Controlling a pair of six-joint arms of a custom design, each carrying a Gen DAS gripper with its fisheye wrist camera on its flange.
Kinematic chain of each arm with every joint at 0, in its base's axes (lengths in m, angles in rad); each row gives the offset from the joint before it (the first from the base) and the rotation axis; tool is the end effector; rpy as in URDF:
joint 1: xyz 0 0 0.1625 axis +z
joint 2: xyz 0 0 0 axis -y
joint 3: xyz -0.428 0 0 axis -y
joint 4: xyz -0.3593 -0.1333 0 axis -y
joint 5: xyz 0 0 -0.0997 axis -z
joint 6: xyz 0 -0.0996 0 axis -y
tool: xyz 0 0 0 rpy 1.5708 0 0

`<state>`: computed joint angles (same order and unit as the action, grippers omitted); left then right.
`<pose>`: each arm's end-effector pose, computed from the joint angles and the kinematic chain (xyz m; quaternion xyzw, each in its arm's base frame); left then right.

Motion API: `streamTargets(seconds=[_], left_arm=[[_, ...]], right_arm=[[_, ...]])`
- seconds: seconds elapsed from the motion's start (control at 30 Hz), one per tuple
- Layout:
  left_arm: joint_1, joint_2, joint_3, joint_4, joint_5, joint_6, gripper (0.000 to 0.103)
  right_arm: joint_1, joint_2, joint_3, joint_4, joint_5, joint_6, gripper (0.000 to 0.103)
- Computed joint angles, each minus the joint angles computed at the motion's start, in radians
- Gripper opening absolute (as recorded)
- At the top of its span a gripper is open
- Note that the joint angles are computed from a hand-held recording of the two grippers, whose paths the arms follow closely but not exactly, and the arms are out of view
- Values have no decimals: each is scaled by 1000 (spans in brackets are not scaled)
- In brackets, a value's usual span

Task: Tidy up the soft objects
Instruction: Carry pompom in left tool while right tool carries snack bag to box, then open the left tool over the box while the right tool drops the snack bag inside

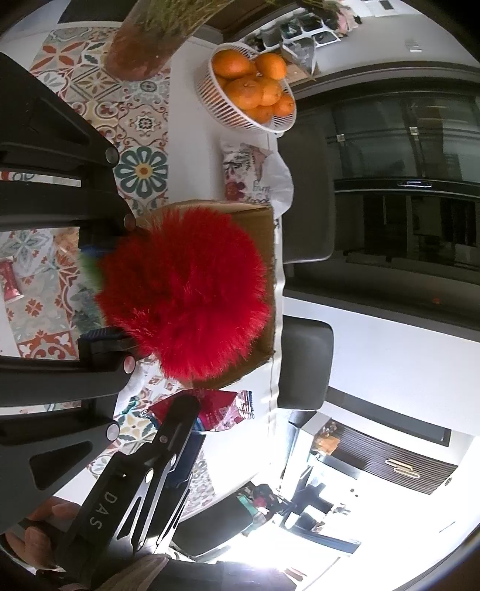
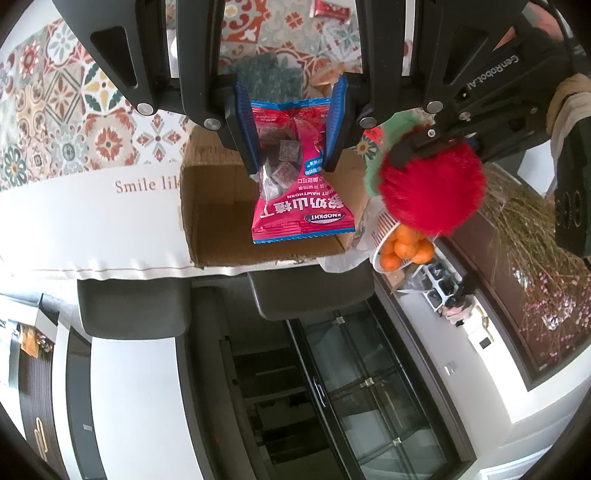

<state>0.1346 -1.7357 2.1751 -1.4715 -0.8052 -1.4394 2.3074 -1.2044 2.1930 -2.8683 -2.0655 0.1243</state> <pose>-0.2738 -0.2412 0.3191 0.0980 0.8943 -0.3241 0.2924 0.3811 -0.2922 0.2088 0.2528 -0.9248 0.2365 0.1576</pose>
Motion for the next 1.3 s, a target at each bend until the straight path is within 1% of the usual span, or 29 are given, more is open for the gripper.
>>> streamTargets(seconds=[0.3,0.7,1.0,1.3], left_arm=[[75,32,-24,-48,42,88,29],[172,78,-52,-111,86,192,29],[247,122,-69,-158,89,268,29],[314,160,-81,-205,67,326,29]], right_arm=[[-35,39,-41,-6,11,-25,35],[-68,98,-108,5,-6,-70,35],[-104,137,-150,51,-17,-88,35],[-125,183,-197,82,-34,-102,35]])
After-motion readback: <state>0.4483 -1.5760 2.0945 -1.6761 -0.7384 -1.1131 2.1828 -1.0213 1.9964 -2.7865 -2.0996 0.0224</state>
